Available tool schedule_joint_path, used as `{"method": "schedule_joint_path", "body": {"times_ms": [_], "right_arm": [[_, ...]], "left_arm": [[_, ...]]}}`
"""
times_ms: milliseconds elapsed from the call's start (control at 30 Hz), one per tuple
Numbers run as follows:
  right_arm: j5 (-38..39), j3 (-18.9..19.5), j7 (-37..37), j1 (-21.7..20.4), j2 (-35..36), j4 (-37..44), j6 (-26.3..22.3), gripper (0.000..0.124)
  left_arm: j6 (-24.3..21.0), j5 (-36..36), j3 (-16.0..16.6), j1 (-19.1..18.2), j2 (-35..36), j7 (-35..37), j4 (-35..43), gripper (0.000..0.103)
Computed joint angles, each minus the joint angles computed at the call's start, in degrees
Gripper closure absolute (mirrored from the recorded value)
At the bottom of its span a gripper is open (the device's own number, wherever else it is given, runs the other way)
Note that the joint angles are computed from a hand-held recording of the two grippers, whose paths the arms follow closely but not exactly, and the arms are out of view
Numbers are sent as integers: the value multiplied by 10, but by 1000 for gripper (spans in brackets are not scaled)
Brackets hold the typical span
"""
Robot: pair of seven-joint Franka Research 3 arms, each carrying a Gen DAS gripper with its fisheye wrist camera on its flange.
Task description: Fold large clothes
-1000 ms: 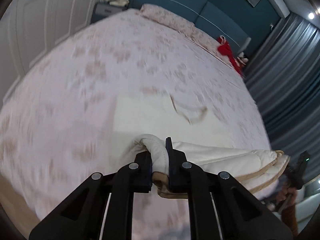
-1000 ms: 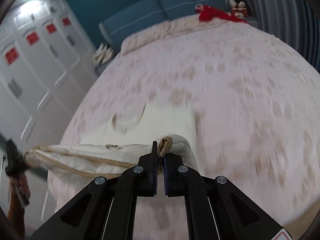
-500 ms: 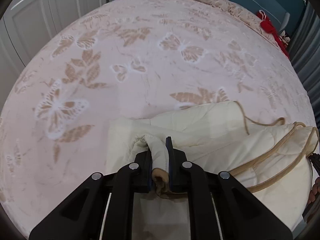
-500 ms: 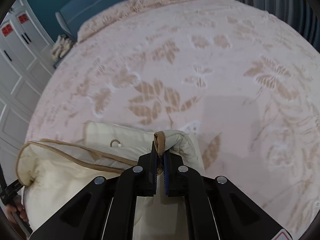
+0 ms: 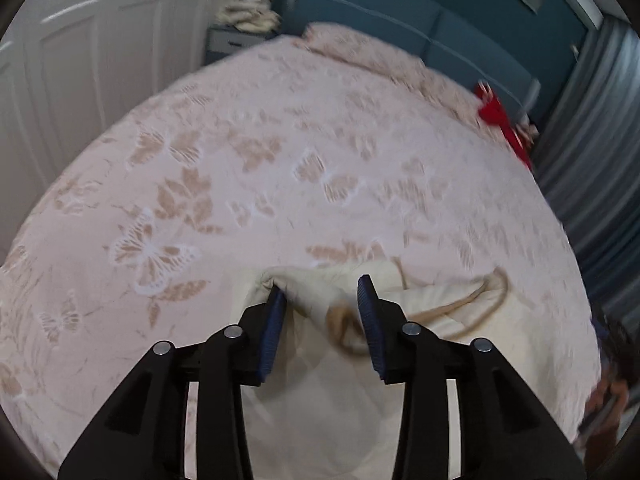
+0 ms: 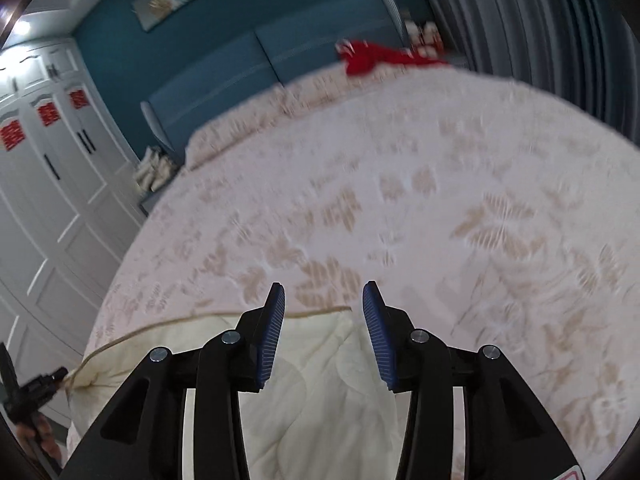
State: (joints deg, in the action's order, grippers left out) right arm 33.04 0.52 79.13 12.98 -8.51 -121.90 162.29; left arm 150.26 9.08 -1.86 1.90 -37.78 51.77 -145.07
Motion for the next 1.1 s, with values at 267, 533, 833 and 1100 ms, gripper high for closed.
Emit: {"method": "schedule_joint_path", "body": {"times_ms": [267,533,833,1100], "right_arm": [[14,27,-77,49,26,27,-62,98],[-110,67,-6,96,154,113,-93,115],[-170,62,41,98,226,127,-69,124],[-248,44,98,123,244,115,-10,124]], "left_arm": [[-13,153,-123,73,65,-87,91,42],[-33,97,-165,32,267,-29,170,57],[25,245,-158,40,330,-165,152,57],[47,330,-159,43,340,-249,145,56]]}}
